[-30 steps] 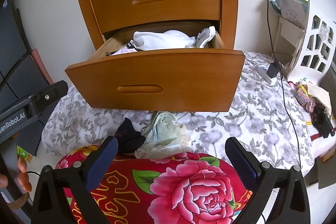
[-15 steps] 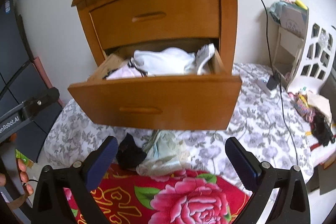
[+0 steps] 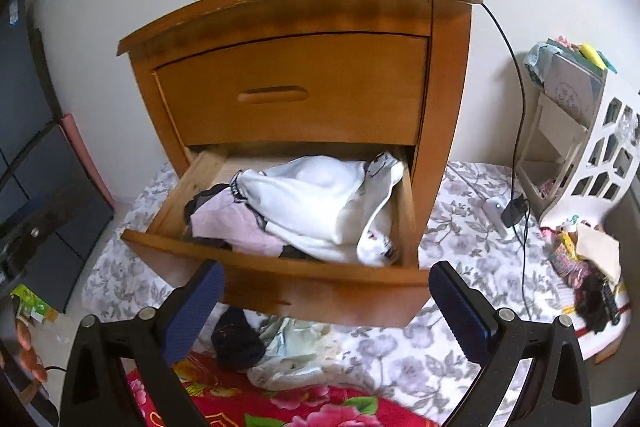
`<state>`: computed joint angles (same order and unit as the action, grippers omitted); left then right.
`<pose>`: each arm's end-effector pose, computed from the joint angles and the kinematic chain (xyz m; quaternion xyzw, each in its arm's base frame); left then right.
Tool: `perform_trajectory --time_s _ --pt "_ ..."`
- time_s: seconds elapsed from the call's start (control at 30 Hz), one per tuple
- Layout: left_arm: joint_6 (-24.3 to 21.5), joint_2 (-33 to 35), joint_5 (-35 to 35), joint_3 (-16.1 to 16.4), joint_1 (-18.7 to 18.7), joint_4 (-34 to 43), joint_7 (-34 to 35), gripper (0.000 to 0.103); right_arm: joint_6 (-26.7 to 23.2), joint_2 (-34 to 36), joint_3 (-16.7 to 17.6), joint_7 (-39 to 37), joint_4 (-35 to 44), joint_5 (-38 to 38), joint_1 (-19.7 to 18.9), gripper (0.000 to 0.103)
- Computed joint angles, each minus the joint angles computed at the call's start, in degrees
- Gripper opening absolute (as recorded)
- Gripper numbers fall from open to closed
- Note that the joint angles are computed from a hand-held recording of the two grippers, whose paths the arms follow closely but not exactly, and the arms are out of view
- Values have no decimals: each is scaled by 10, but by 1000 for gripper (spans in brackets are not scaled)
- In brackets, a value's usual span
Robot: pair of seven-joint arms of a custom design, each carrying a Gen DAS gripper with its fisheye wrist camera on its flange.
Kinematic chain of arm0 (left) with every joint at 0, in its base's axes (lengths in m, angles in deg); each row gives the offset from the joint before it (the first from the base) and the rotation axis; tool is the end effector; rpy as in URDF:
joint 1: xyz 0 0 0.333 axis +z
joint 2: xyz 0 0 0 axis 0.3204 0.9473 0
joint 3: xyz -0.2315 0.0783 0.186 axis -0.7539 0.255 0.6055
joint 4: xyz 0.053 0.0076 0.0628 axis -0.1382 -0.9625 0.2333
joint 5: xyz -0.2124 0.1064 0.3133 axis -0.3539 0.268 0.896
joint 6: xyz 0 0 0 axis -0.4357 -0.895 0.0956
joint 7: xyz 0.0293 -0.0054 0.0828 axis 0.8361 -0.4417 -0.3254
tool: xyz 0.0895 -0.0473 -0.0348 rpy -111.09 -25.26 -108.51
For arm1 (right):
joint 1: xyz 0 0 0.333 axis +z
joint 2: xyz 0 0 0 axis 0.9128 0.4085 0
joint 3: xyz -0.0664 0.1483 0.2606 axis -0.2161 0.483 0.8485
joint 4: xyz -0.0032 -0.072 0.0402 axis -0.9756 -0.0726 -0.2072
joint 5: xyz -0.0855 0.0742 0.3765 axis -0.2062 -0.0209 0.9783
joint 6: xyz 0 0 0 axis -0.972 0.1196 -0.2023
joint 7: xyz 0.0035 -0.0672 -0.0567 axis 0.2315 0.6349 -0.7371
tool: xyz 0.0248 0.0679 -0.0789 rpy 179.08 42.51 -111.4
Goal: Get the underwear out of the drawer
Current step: 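Reach the right gripper into the drawer toward the white printed cloth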
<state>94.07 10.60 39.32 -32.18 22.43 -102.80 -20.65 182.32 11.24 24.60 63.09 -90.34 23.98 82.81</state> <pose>0.3719 -0.1125 0.6899 -0.7257 0.5080 -0.2922 0.3605 0.4733 0.1583 0.6492 -0.7552 0.5317 -0.1696 0.3438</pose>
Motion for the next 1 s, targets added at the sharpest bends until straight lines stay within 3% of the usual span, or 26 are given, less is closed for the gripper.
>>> perform_trajectory --time_s 0.27,0.7,1.0 --pt "21 19 3 -1 1 -11 -6 98 -64 74 3 4 96 -20 -15 103" --pt "65 24 -4 12 9 -52 -14 98 -166 228 16 98 280 -125 -30 102" --pt "95 30 -33 27 3 -77 0 98 -254 319 15 117 364 -114 -22 70"
